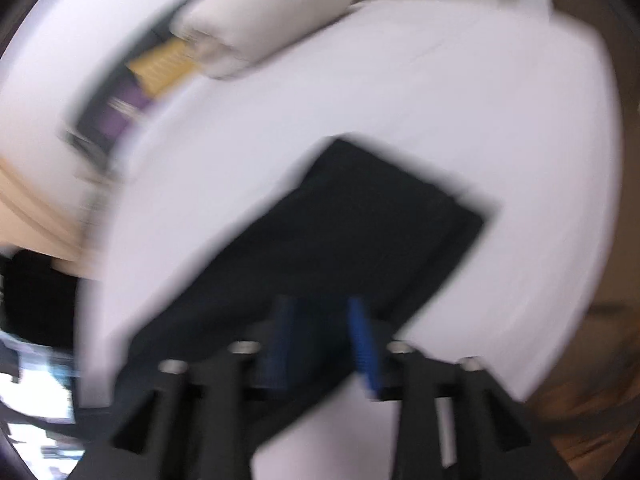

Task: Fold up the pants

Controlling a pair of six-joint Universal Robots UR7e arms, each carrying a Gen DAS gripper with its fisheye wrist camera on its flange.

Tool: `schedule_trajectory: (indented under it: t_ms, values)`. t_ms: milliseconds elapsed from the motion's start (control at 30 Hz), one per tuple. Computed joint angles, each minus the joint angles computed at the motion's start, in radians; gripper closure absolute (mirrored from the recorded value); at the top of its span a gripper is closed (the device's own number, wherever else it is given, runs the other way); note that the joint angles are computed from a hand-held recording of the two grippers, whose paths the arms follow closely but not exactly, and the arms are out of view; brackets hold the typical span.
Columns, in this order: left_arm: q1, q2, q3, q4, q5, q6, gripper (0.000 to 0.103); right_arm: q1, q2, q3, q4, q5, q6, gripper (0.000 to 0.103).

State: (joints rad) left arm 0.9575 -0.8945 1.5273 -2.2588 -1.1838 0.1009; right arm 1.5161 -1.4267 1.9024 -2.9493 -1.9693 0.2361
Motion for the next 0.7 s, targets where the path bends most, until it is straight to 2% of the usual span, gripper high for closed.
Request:
schedule_trajectory:
  t_ms: [33, 133, 167, 233, 300, 367, 467, 567, 600, 633, 700]
  values:
    - [0.000, -0.002, 0.002, -0.003, 0.001, -0.002, 0.006, -0.003, -0.011, 0.041, -0.015, 0.103, 0.029, 0.033]
    - [0.004, -0.012, 0.009, -0.013, -0.005, -0.014, 0.006, -0.012, -0.037, 0.126, -0.015, 0.294, 0.118, 0.033]
    - [0.006, -0.017, 0.012, -0.018, -0.010, -0.021, 0.006, -0.018, -0.025, 0.148, -0.021, 0.346, 0.156, 0.035]
    - [0.016, -0.027, 0.015, -0.025, -0.023, -0.031, 0.006, -0.011, 0.030, 0.126, -0.004, 0.403, 0.197, 0.041]
    - [0.025, -0.033, 0.014, -0.036, -0.040, -0.053, 0.006, 0.005, 0.059, 0.113, 0.029, 0.389, 0.204, 0.041]
    - [0.030, -0.036, 0.013, -0.045, -0.048, -0.069, 0.006, 0.028, 0.081, 0.119, 0.038, 0.339, 0.262, 0.041]
    - [0.037, -0.041, 0.017, -0.053, -0.056, -0.081, 0.006, 0.010, 0.093, 0.108, 0.015, 0.370, 0.326, 0.042]
    - [0.035, -0.046, 0.025, -0.053, -0.049, -0.080, 0.006, -0.017, 0.099, 0.136, -0.035, 0.411, 0.322, 0.042]
    - [0.031, -0.043, 0.027, -0.054, -0.044, -0.079, 0.006, -0.013, 0.132, 0.121, -0.039, 0.415, 0.317, 0.049]
    - [0.029, -0.042, 0.029, -0.054, -0.041, -0.077, 0.006, -0.014, 0.123, 0.125, -0.041, 0.404, 0.316, 0.068]
    - [0.027, -0.042, 0.030, -0.052, -0.039, -0.075, 0.006, -0.019, 0.142, 0.099, -0.009, 0.400, 0.314, 0.095]
